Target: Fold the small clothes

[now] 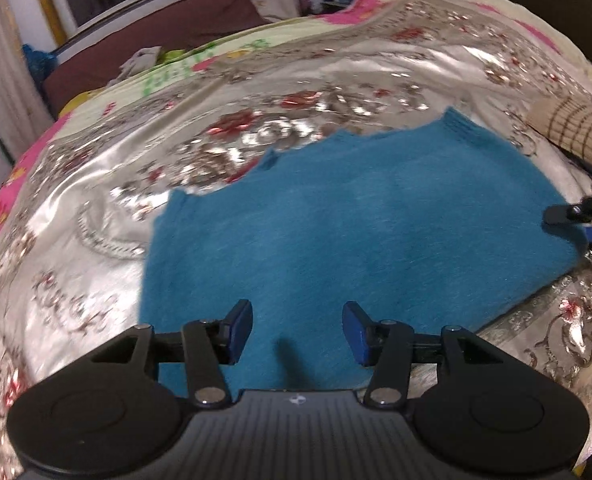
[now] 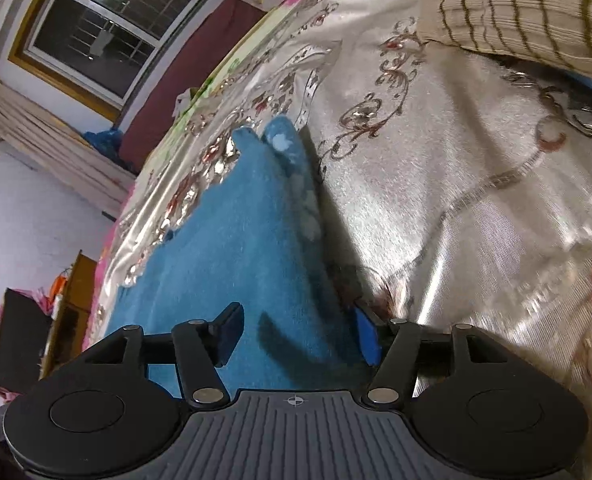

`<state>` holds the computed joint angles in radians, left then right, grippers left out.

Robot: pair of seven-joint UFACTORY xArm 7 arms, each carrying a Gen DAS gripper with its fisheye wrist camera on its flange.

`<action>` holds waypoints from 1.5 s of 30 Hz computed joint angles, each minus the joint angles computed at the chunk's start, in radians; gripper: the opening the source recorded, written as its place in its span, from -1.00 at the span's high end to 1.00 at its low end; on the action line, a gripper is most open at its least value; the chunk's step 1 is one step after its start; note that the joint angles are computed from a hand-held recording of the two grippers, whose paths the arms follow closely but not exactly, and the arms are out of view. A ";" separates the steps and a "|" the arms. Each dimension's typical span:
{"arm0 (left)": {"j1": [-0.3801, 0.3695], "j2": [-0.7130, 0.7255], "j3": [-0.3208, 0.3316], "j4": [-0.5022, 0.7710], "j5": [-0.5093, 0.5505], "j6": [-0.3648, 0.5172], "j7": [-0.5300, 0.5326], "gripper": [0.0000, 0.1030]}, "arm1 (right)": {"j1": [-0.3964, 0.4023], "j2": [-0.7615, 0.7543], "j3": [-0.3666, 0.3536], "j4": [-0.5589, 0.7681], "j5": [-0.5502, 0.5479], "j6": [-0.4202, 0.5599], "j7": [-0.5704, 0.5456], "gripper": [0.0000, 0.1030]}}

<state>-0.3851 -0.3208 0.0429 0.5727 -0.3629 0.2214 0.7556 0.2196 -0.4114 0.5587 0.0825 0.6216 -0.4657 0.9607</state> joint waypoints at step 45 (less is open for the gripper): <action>0.042 0.281 -0.151 0.168 -0.308 0.003 0.250 -0.23 | 0.038 0.166 -0.517 0.329 -0.987 0.064 0.498 0.42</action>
<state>-0.3434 -0.0395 -0.1083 0.7408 -0.6709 0.2247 1.0053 0.2579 -0.2450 0.0420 0.4117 -0.3653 -0.4014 1.4587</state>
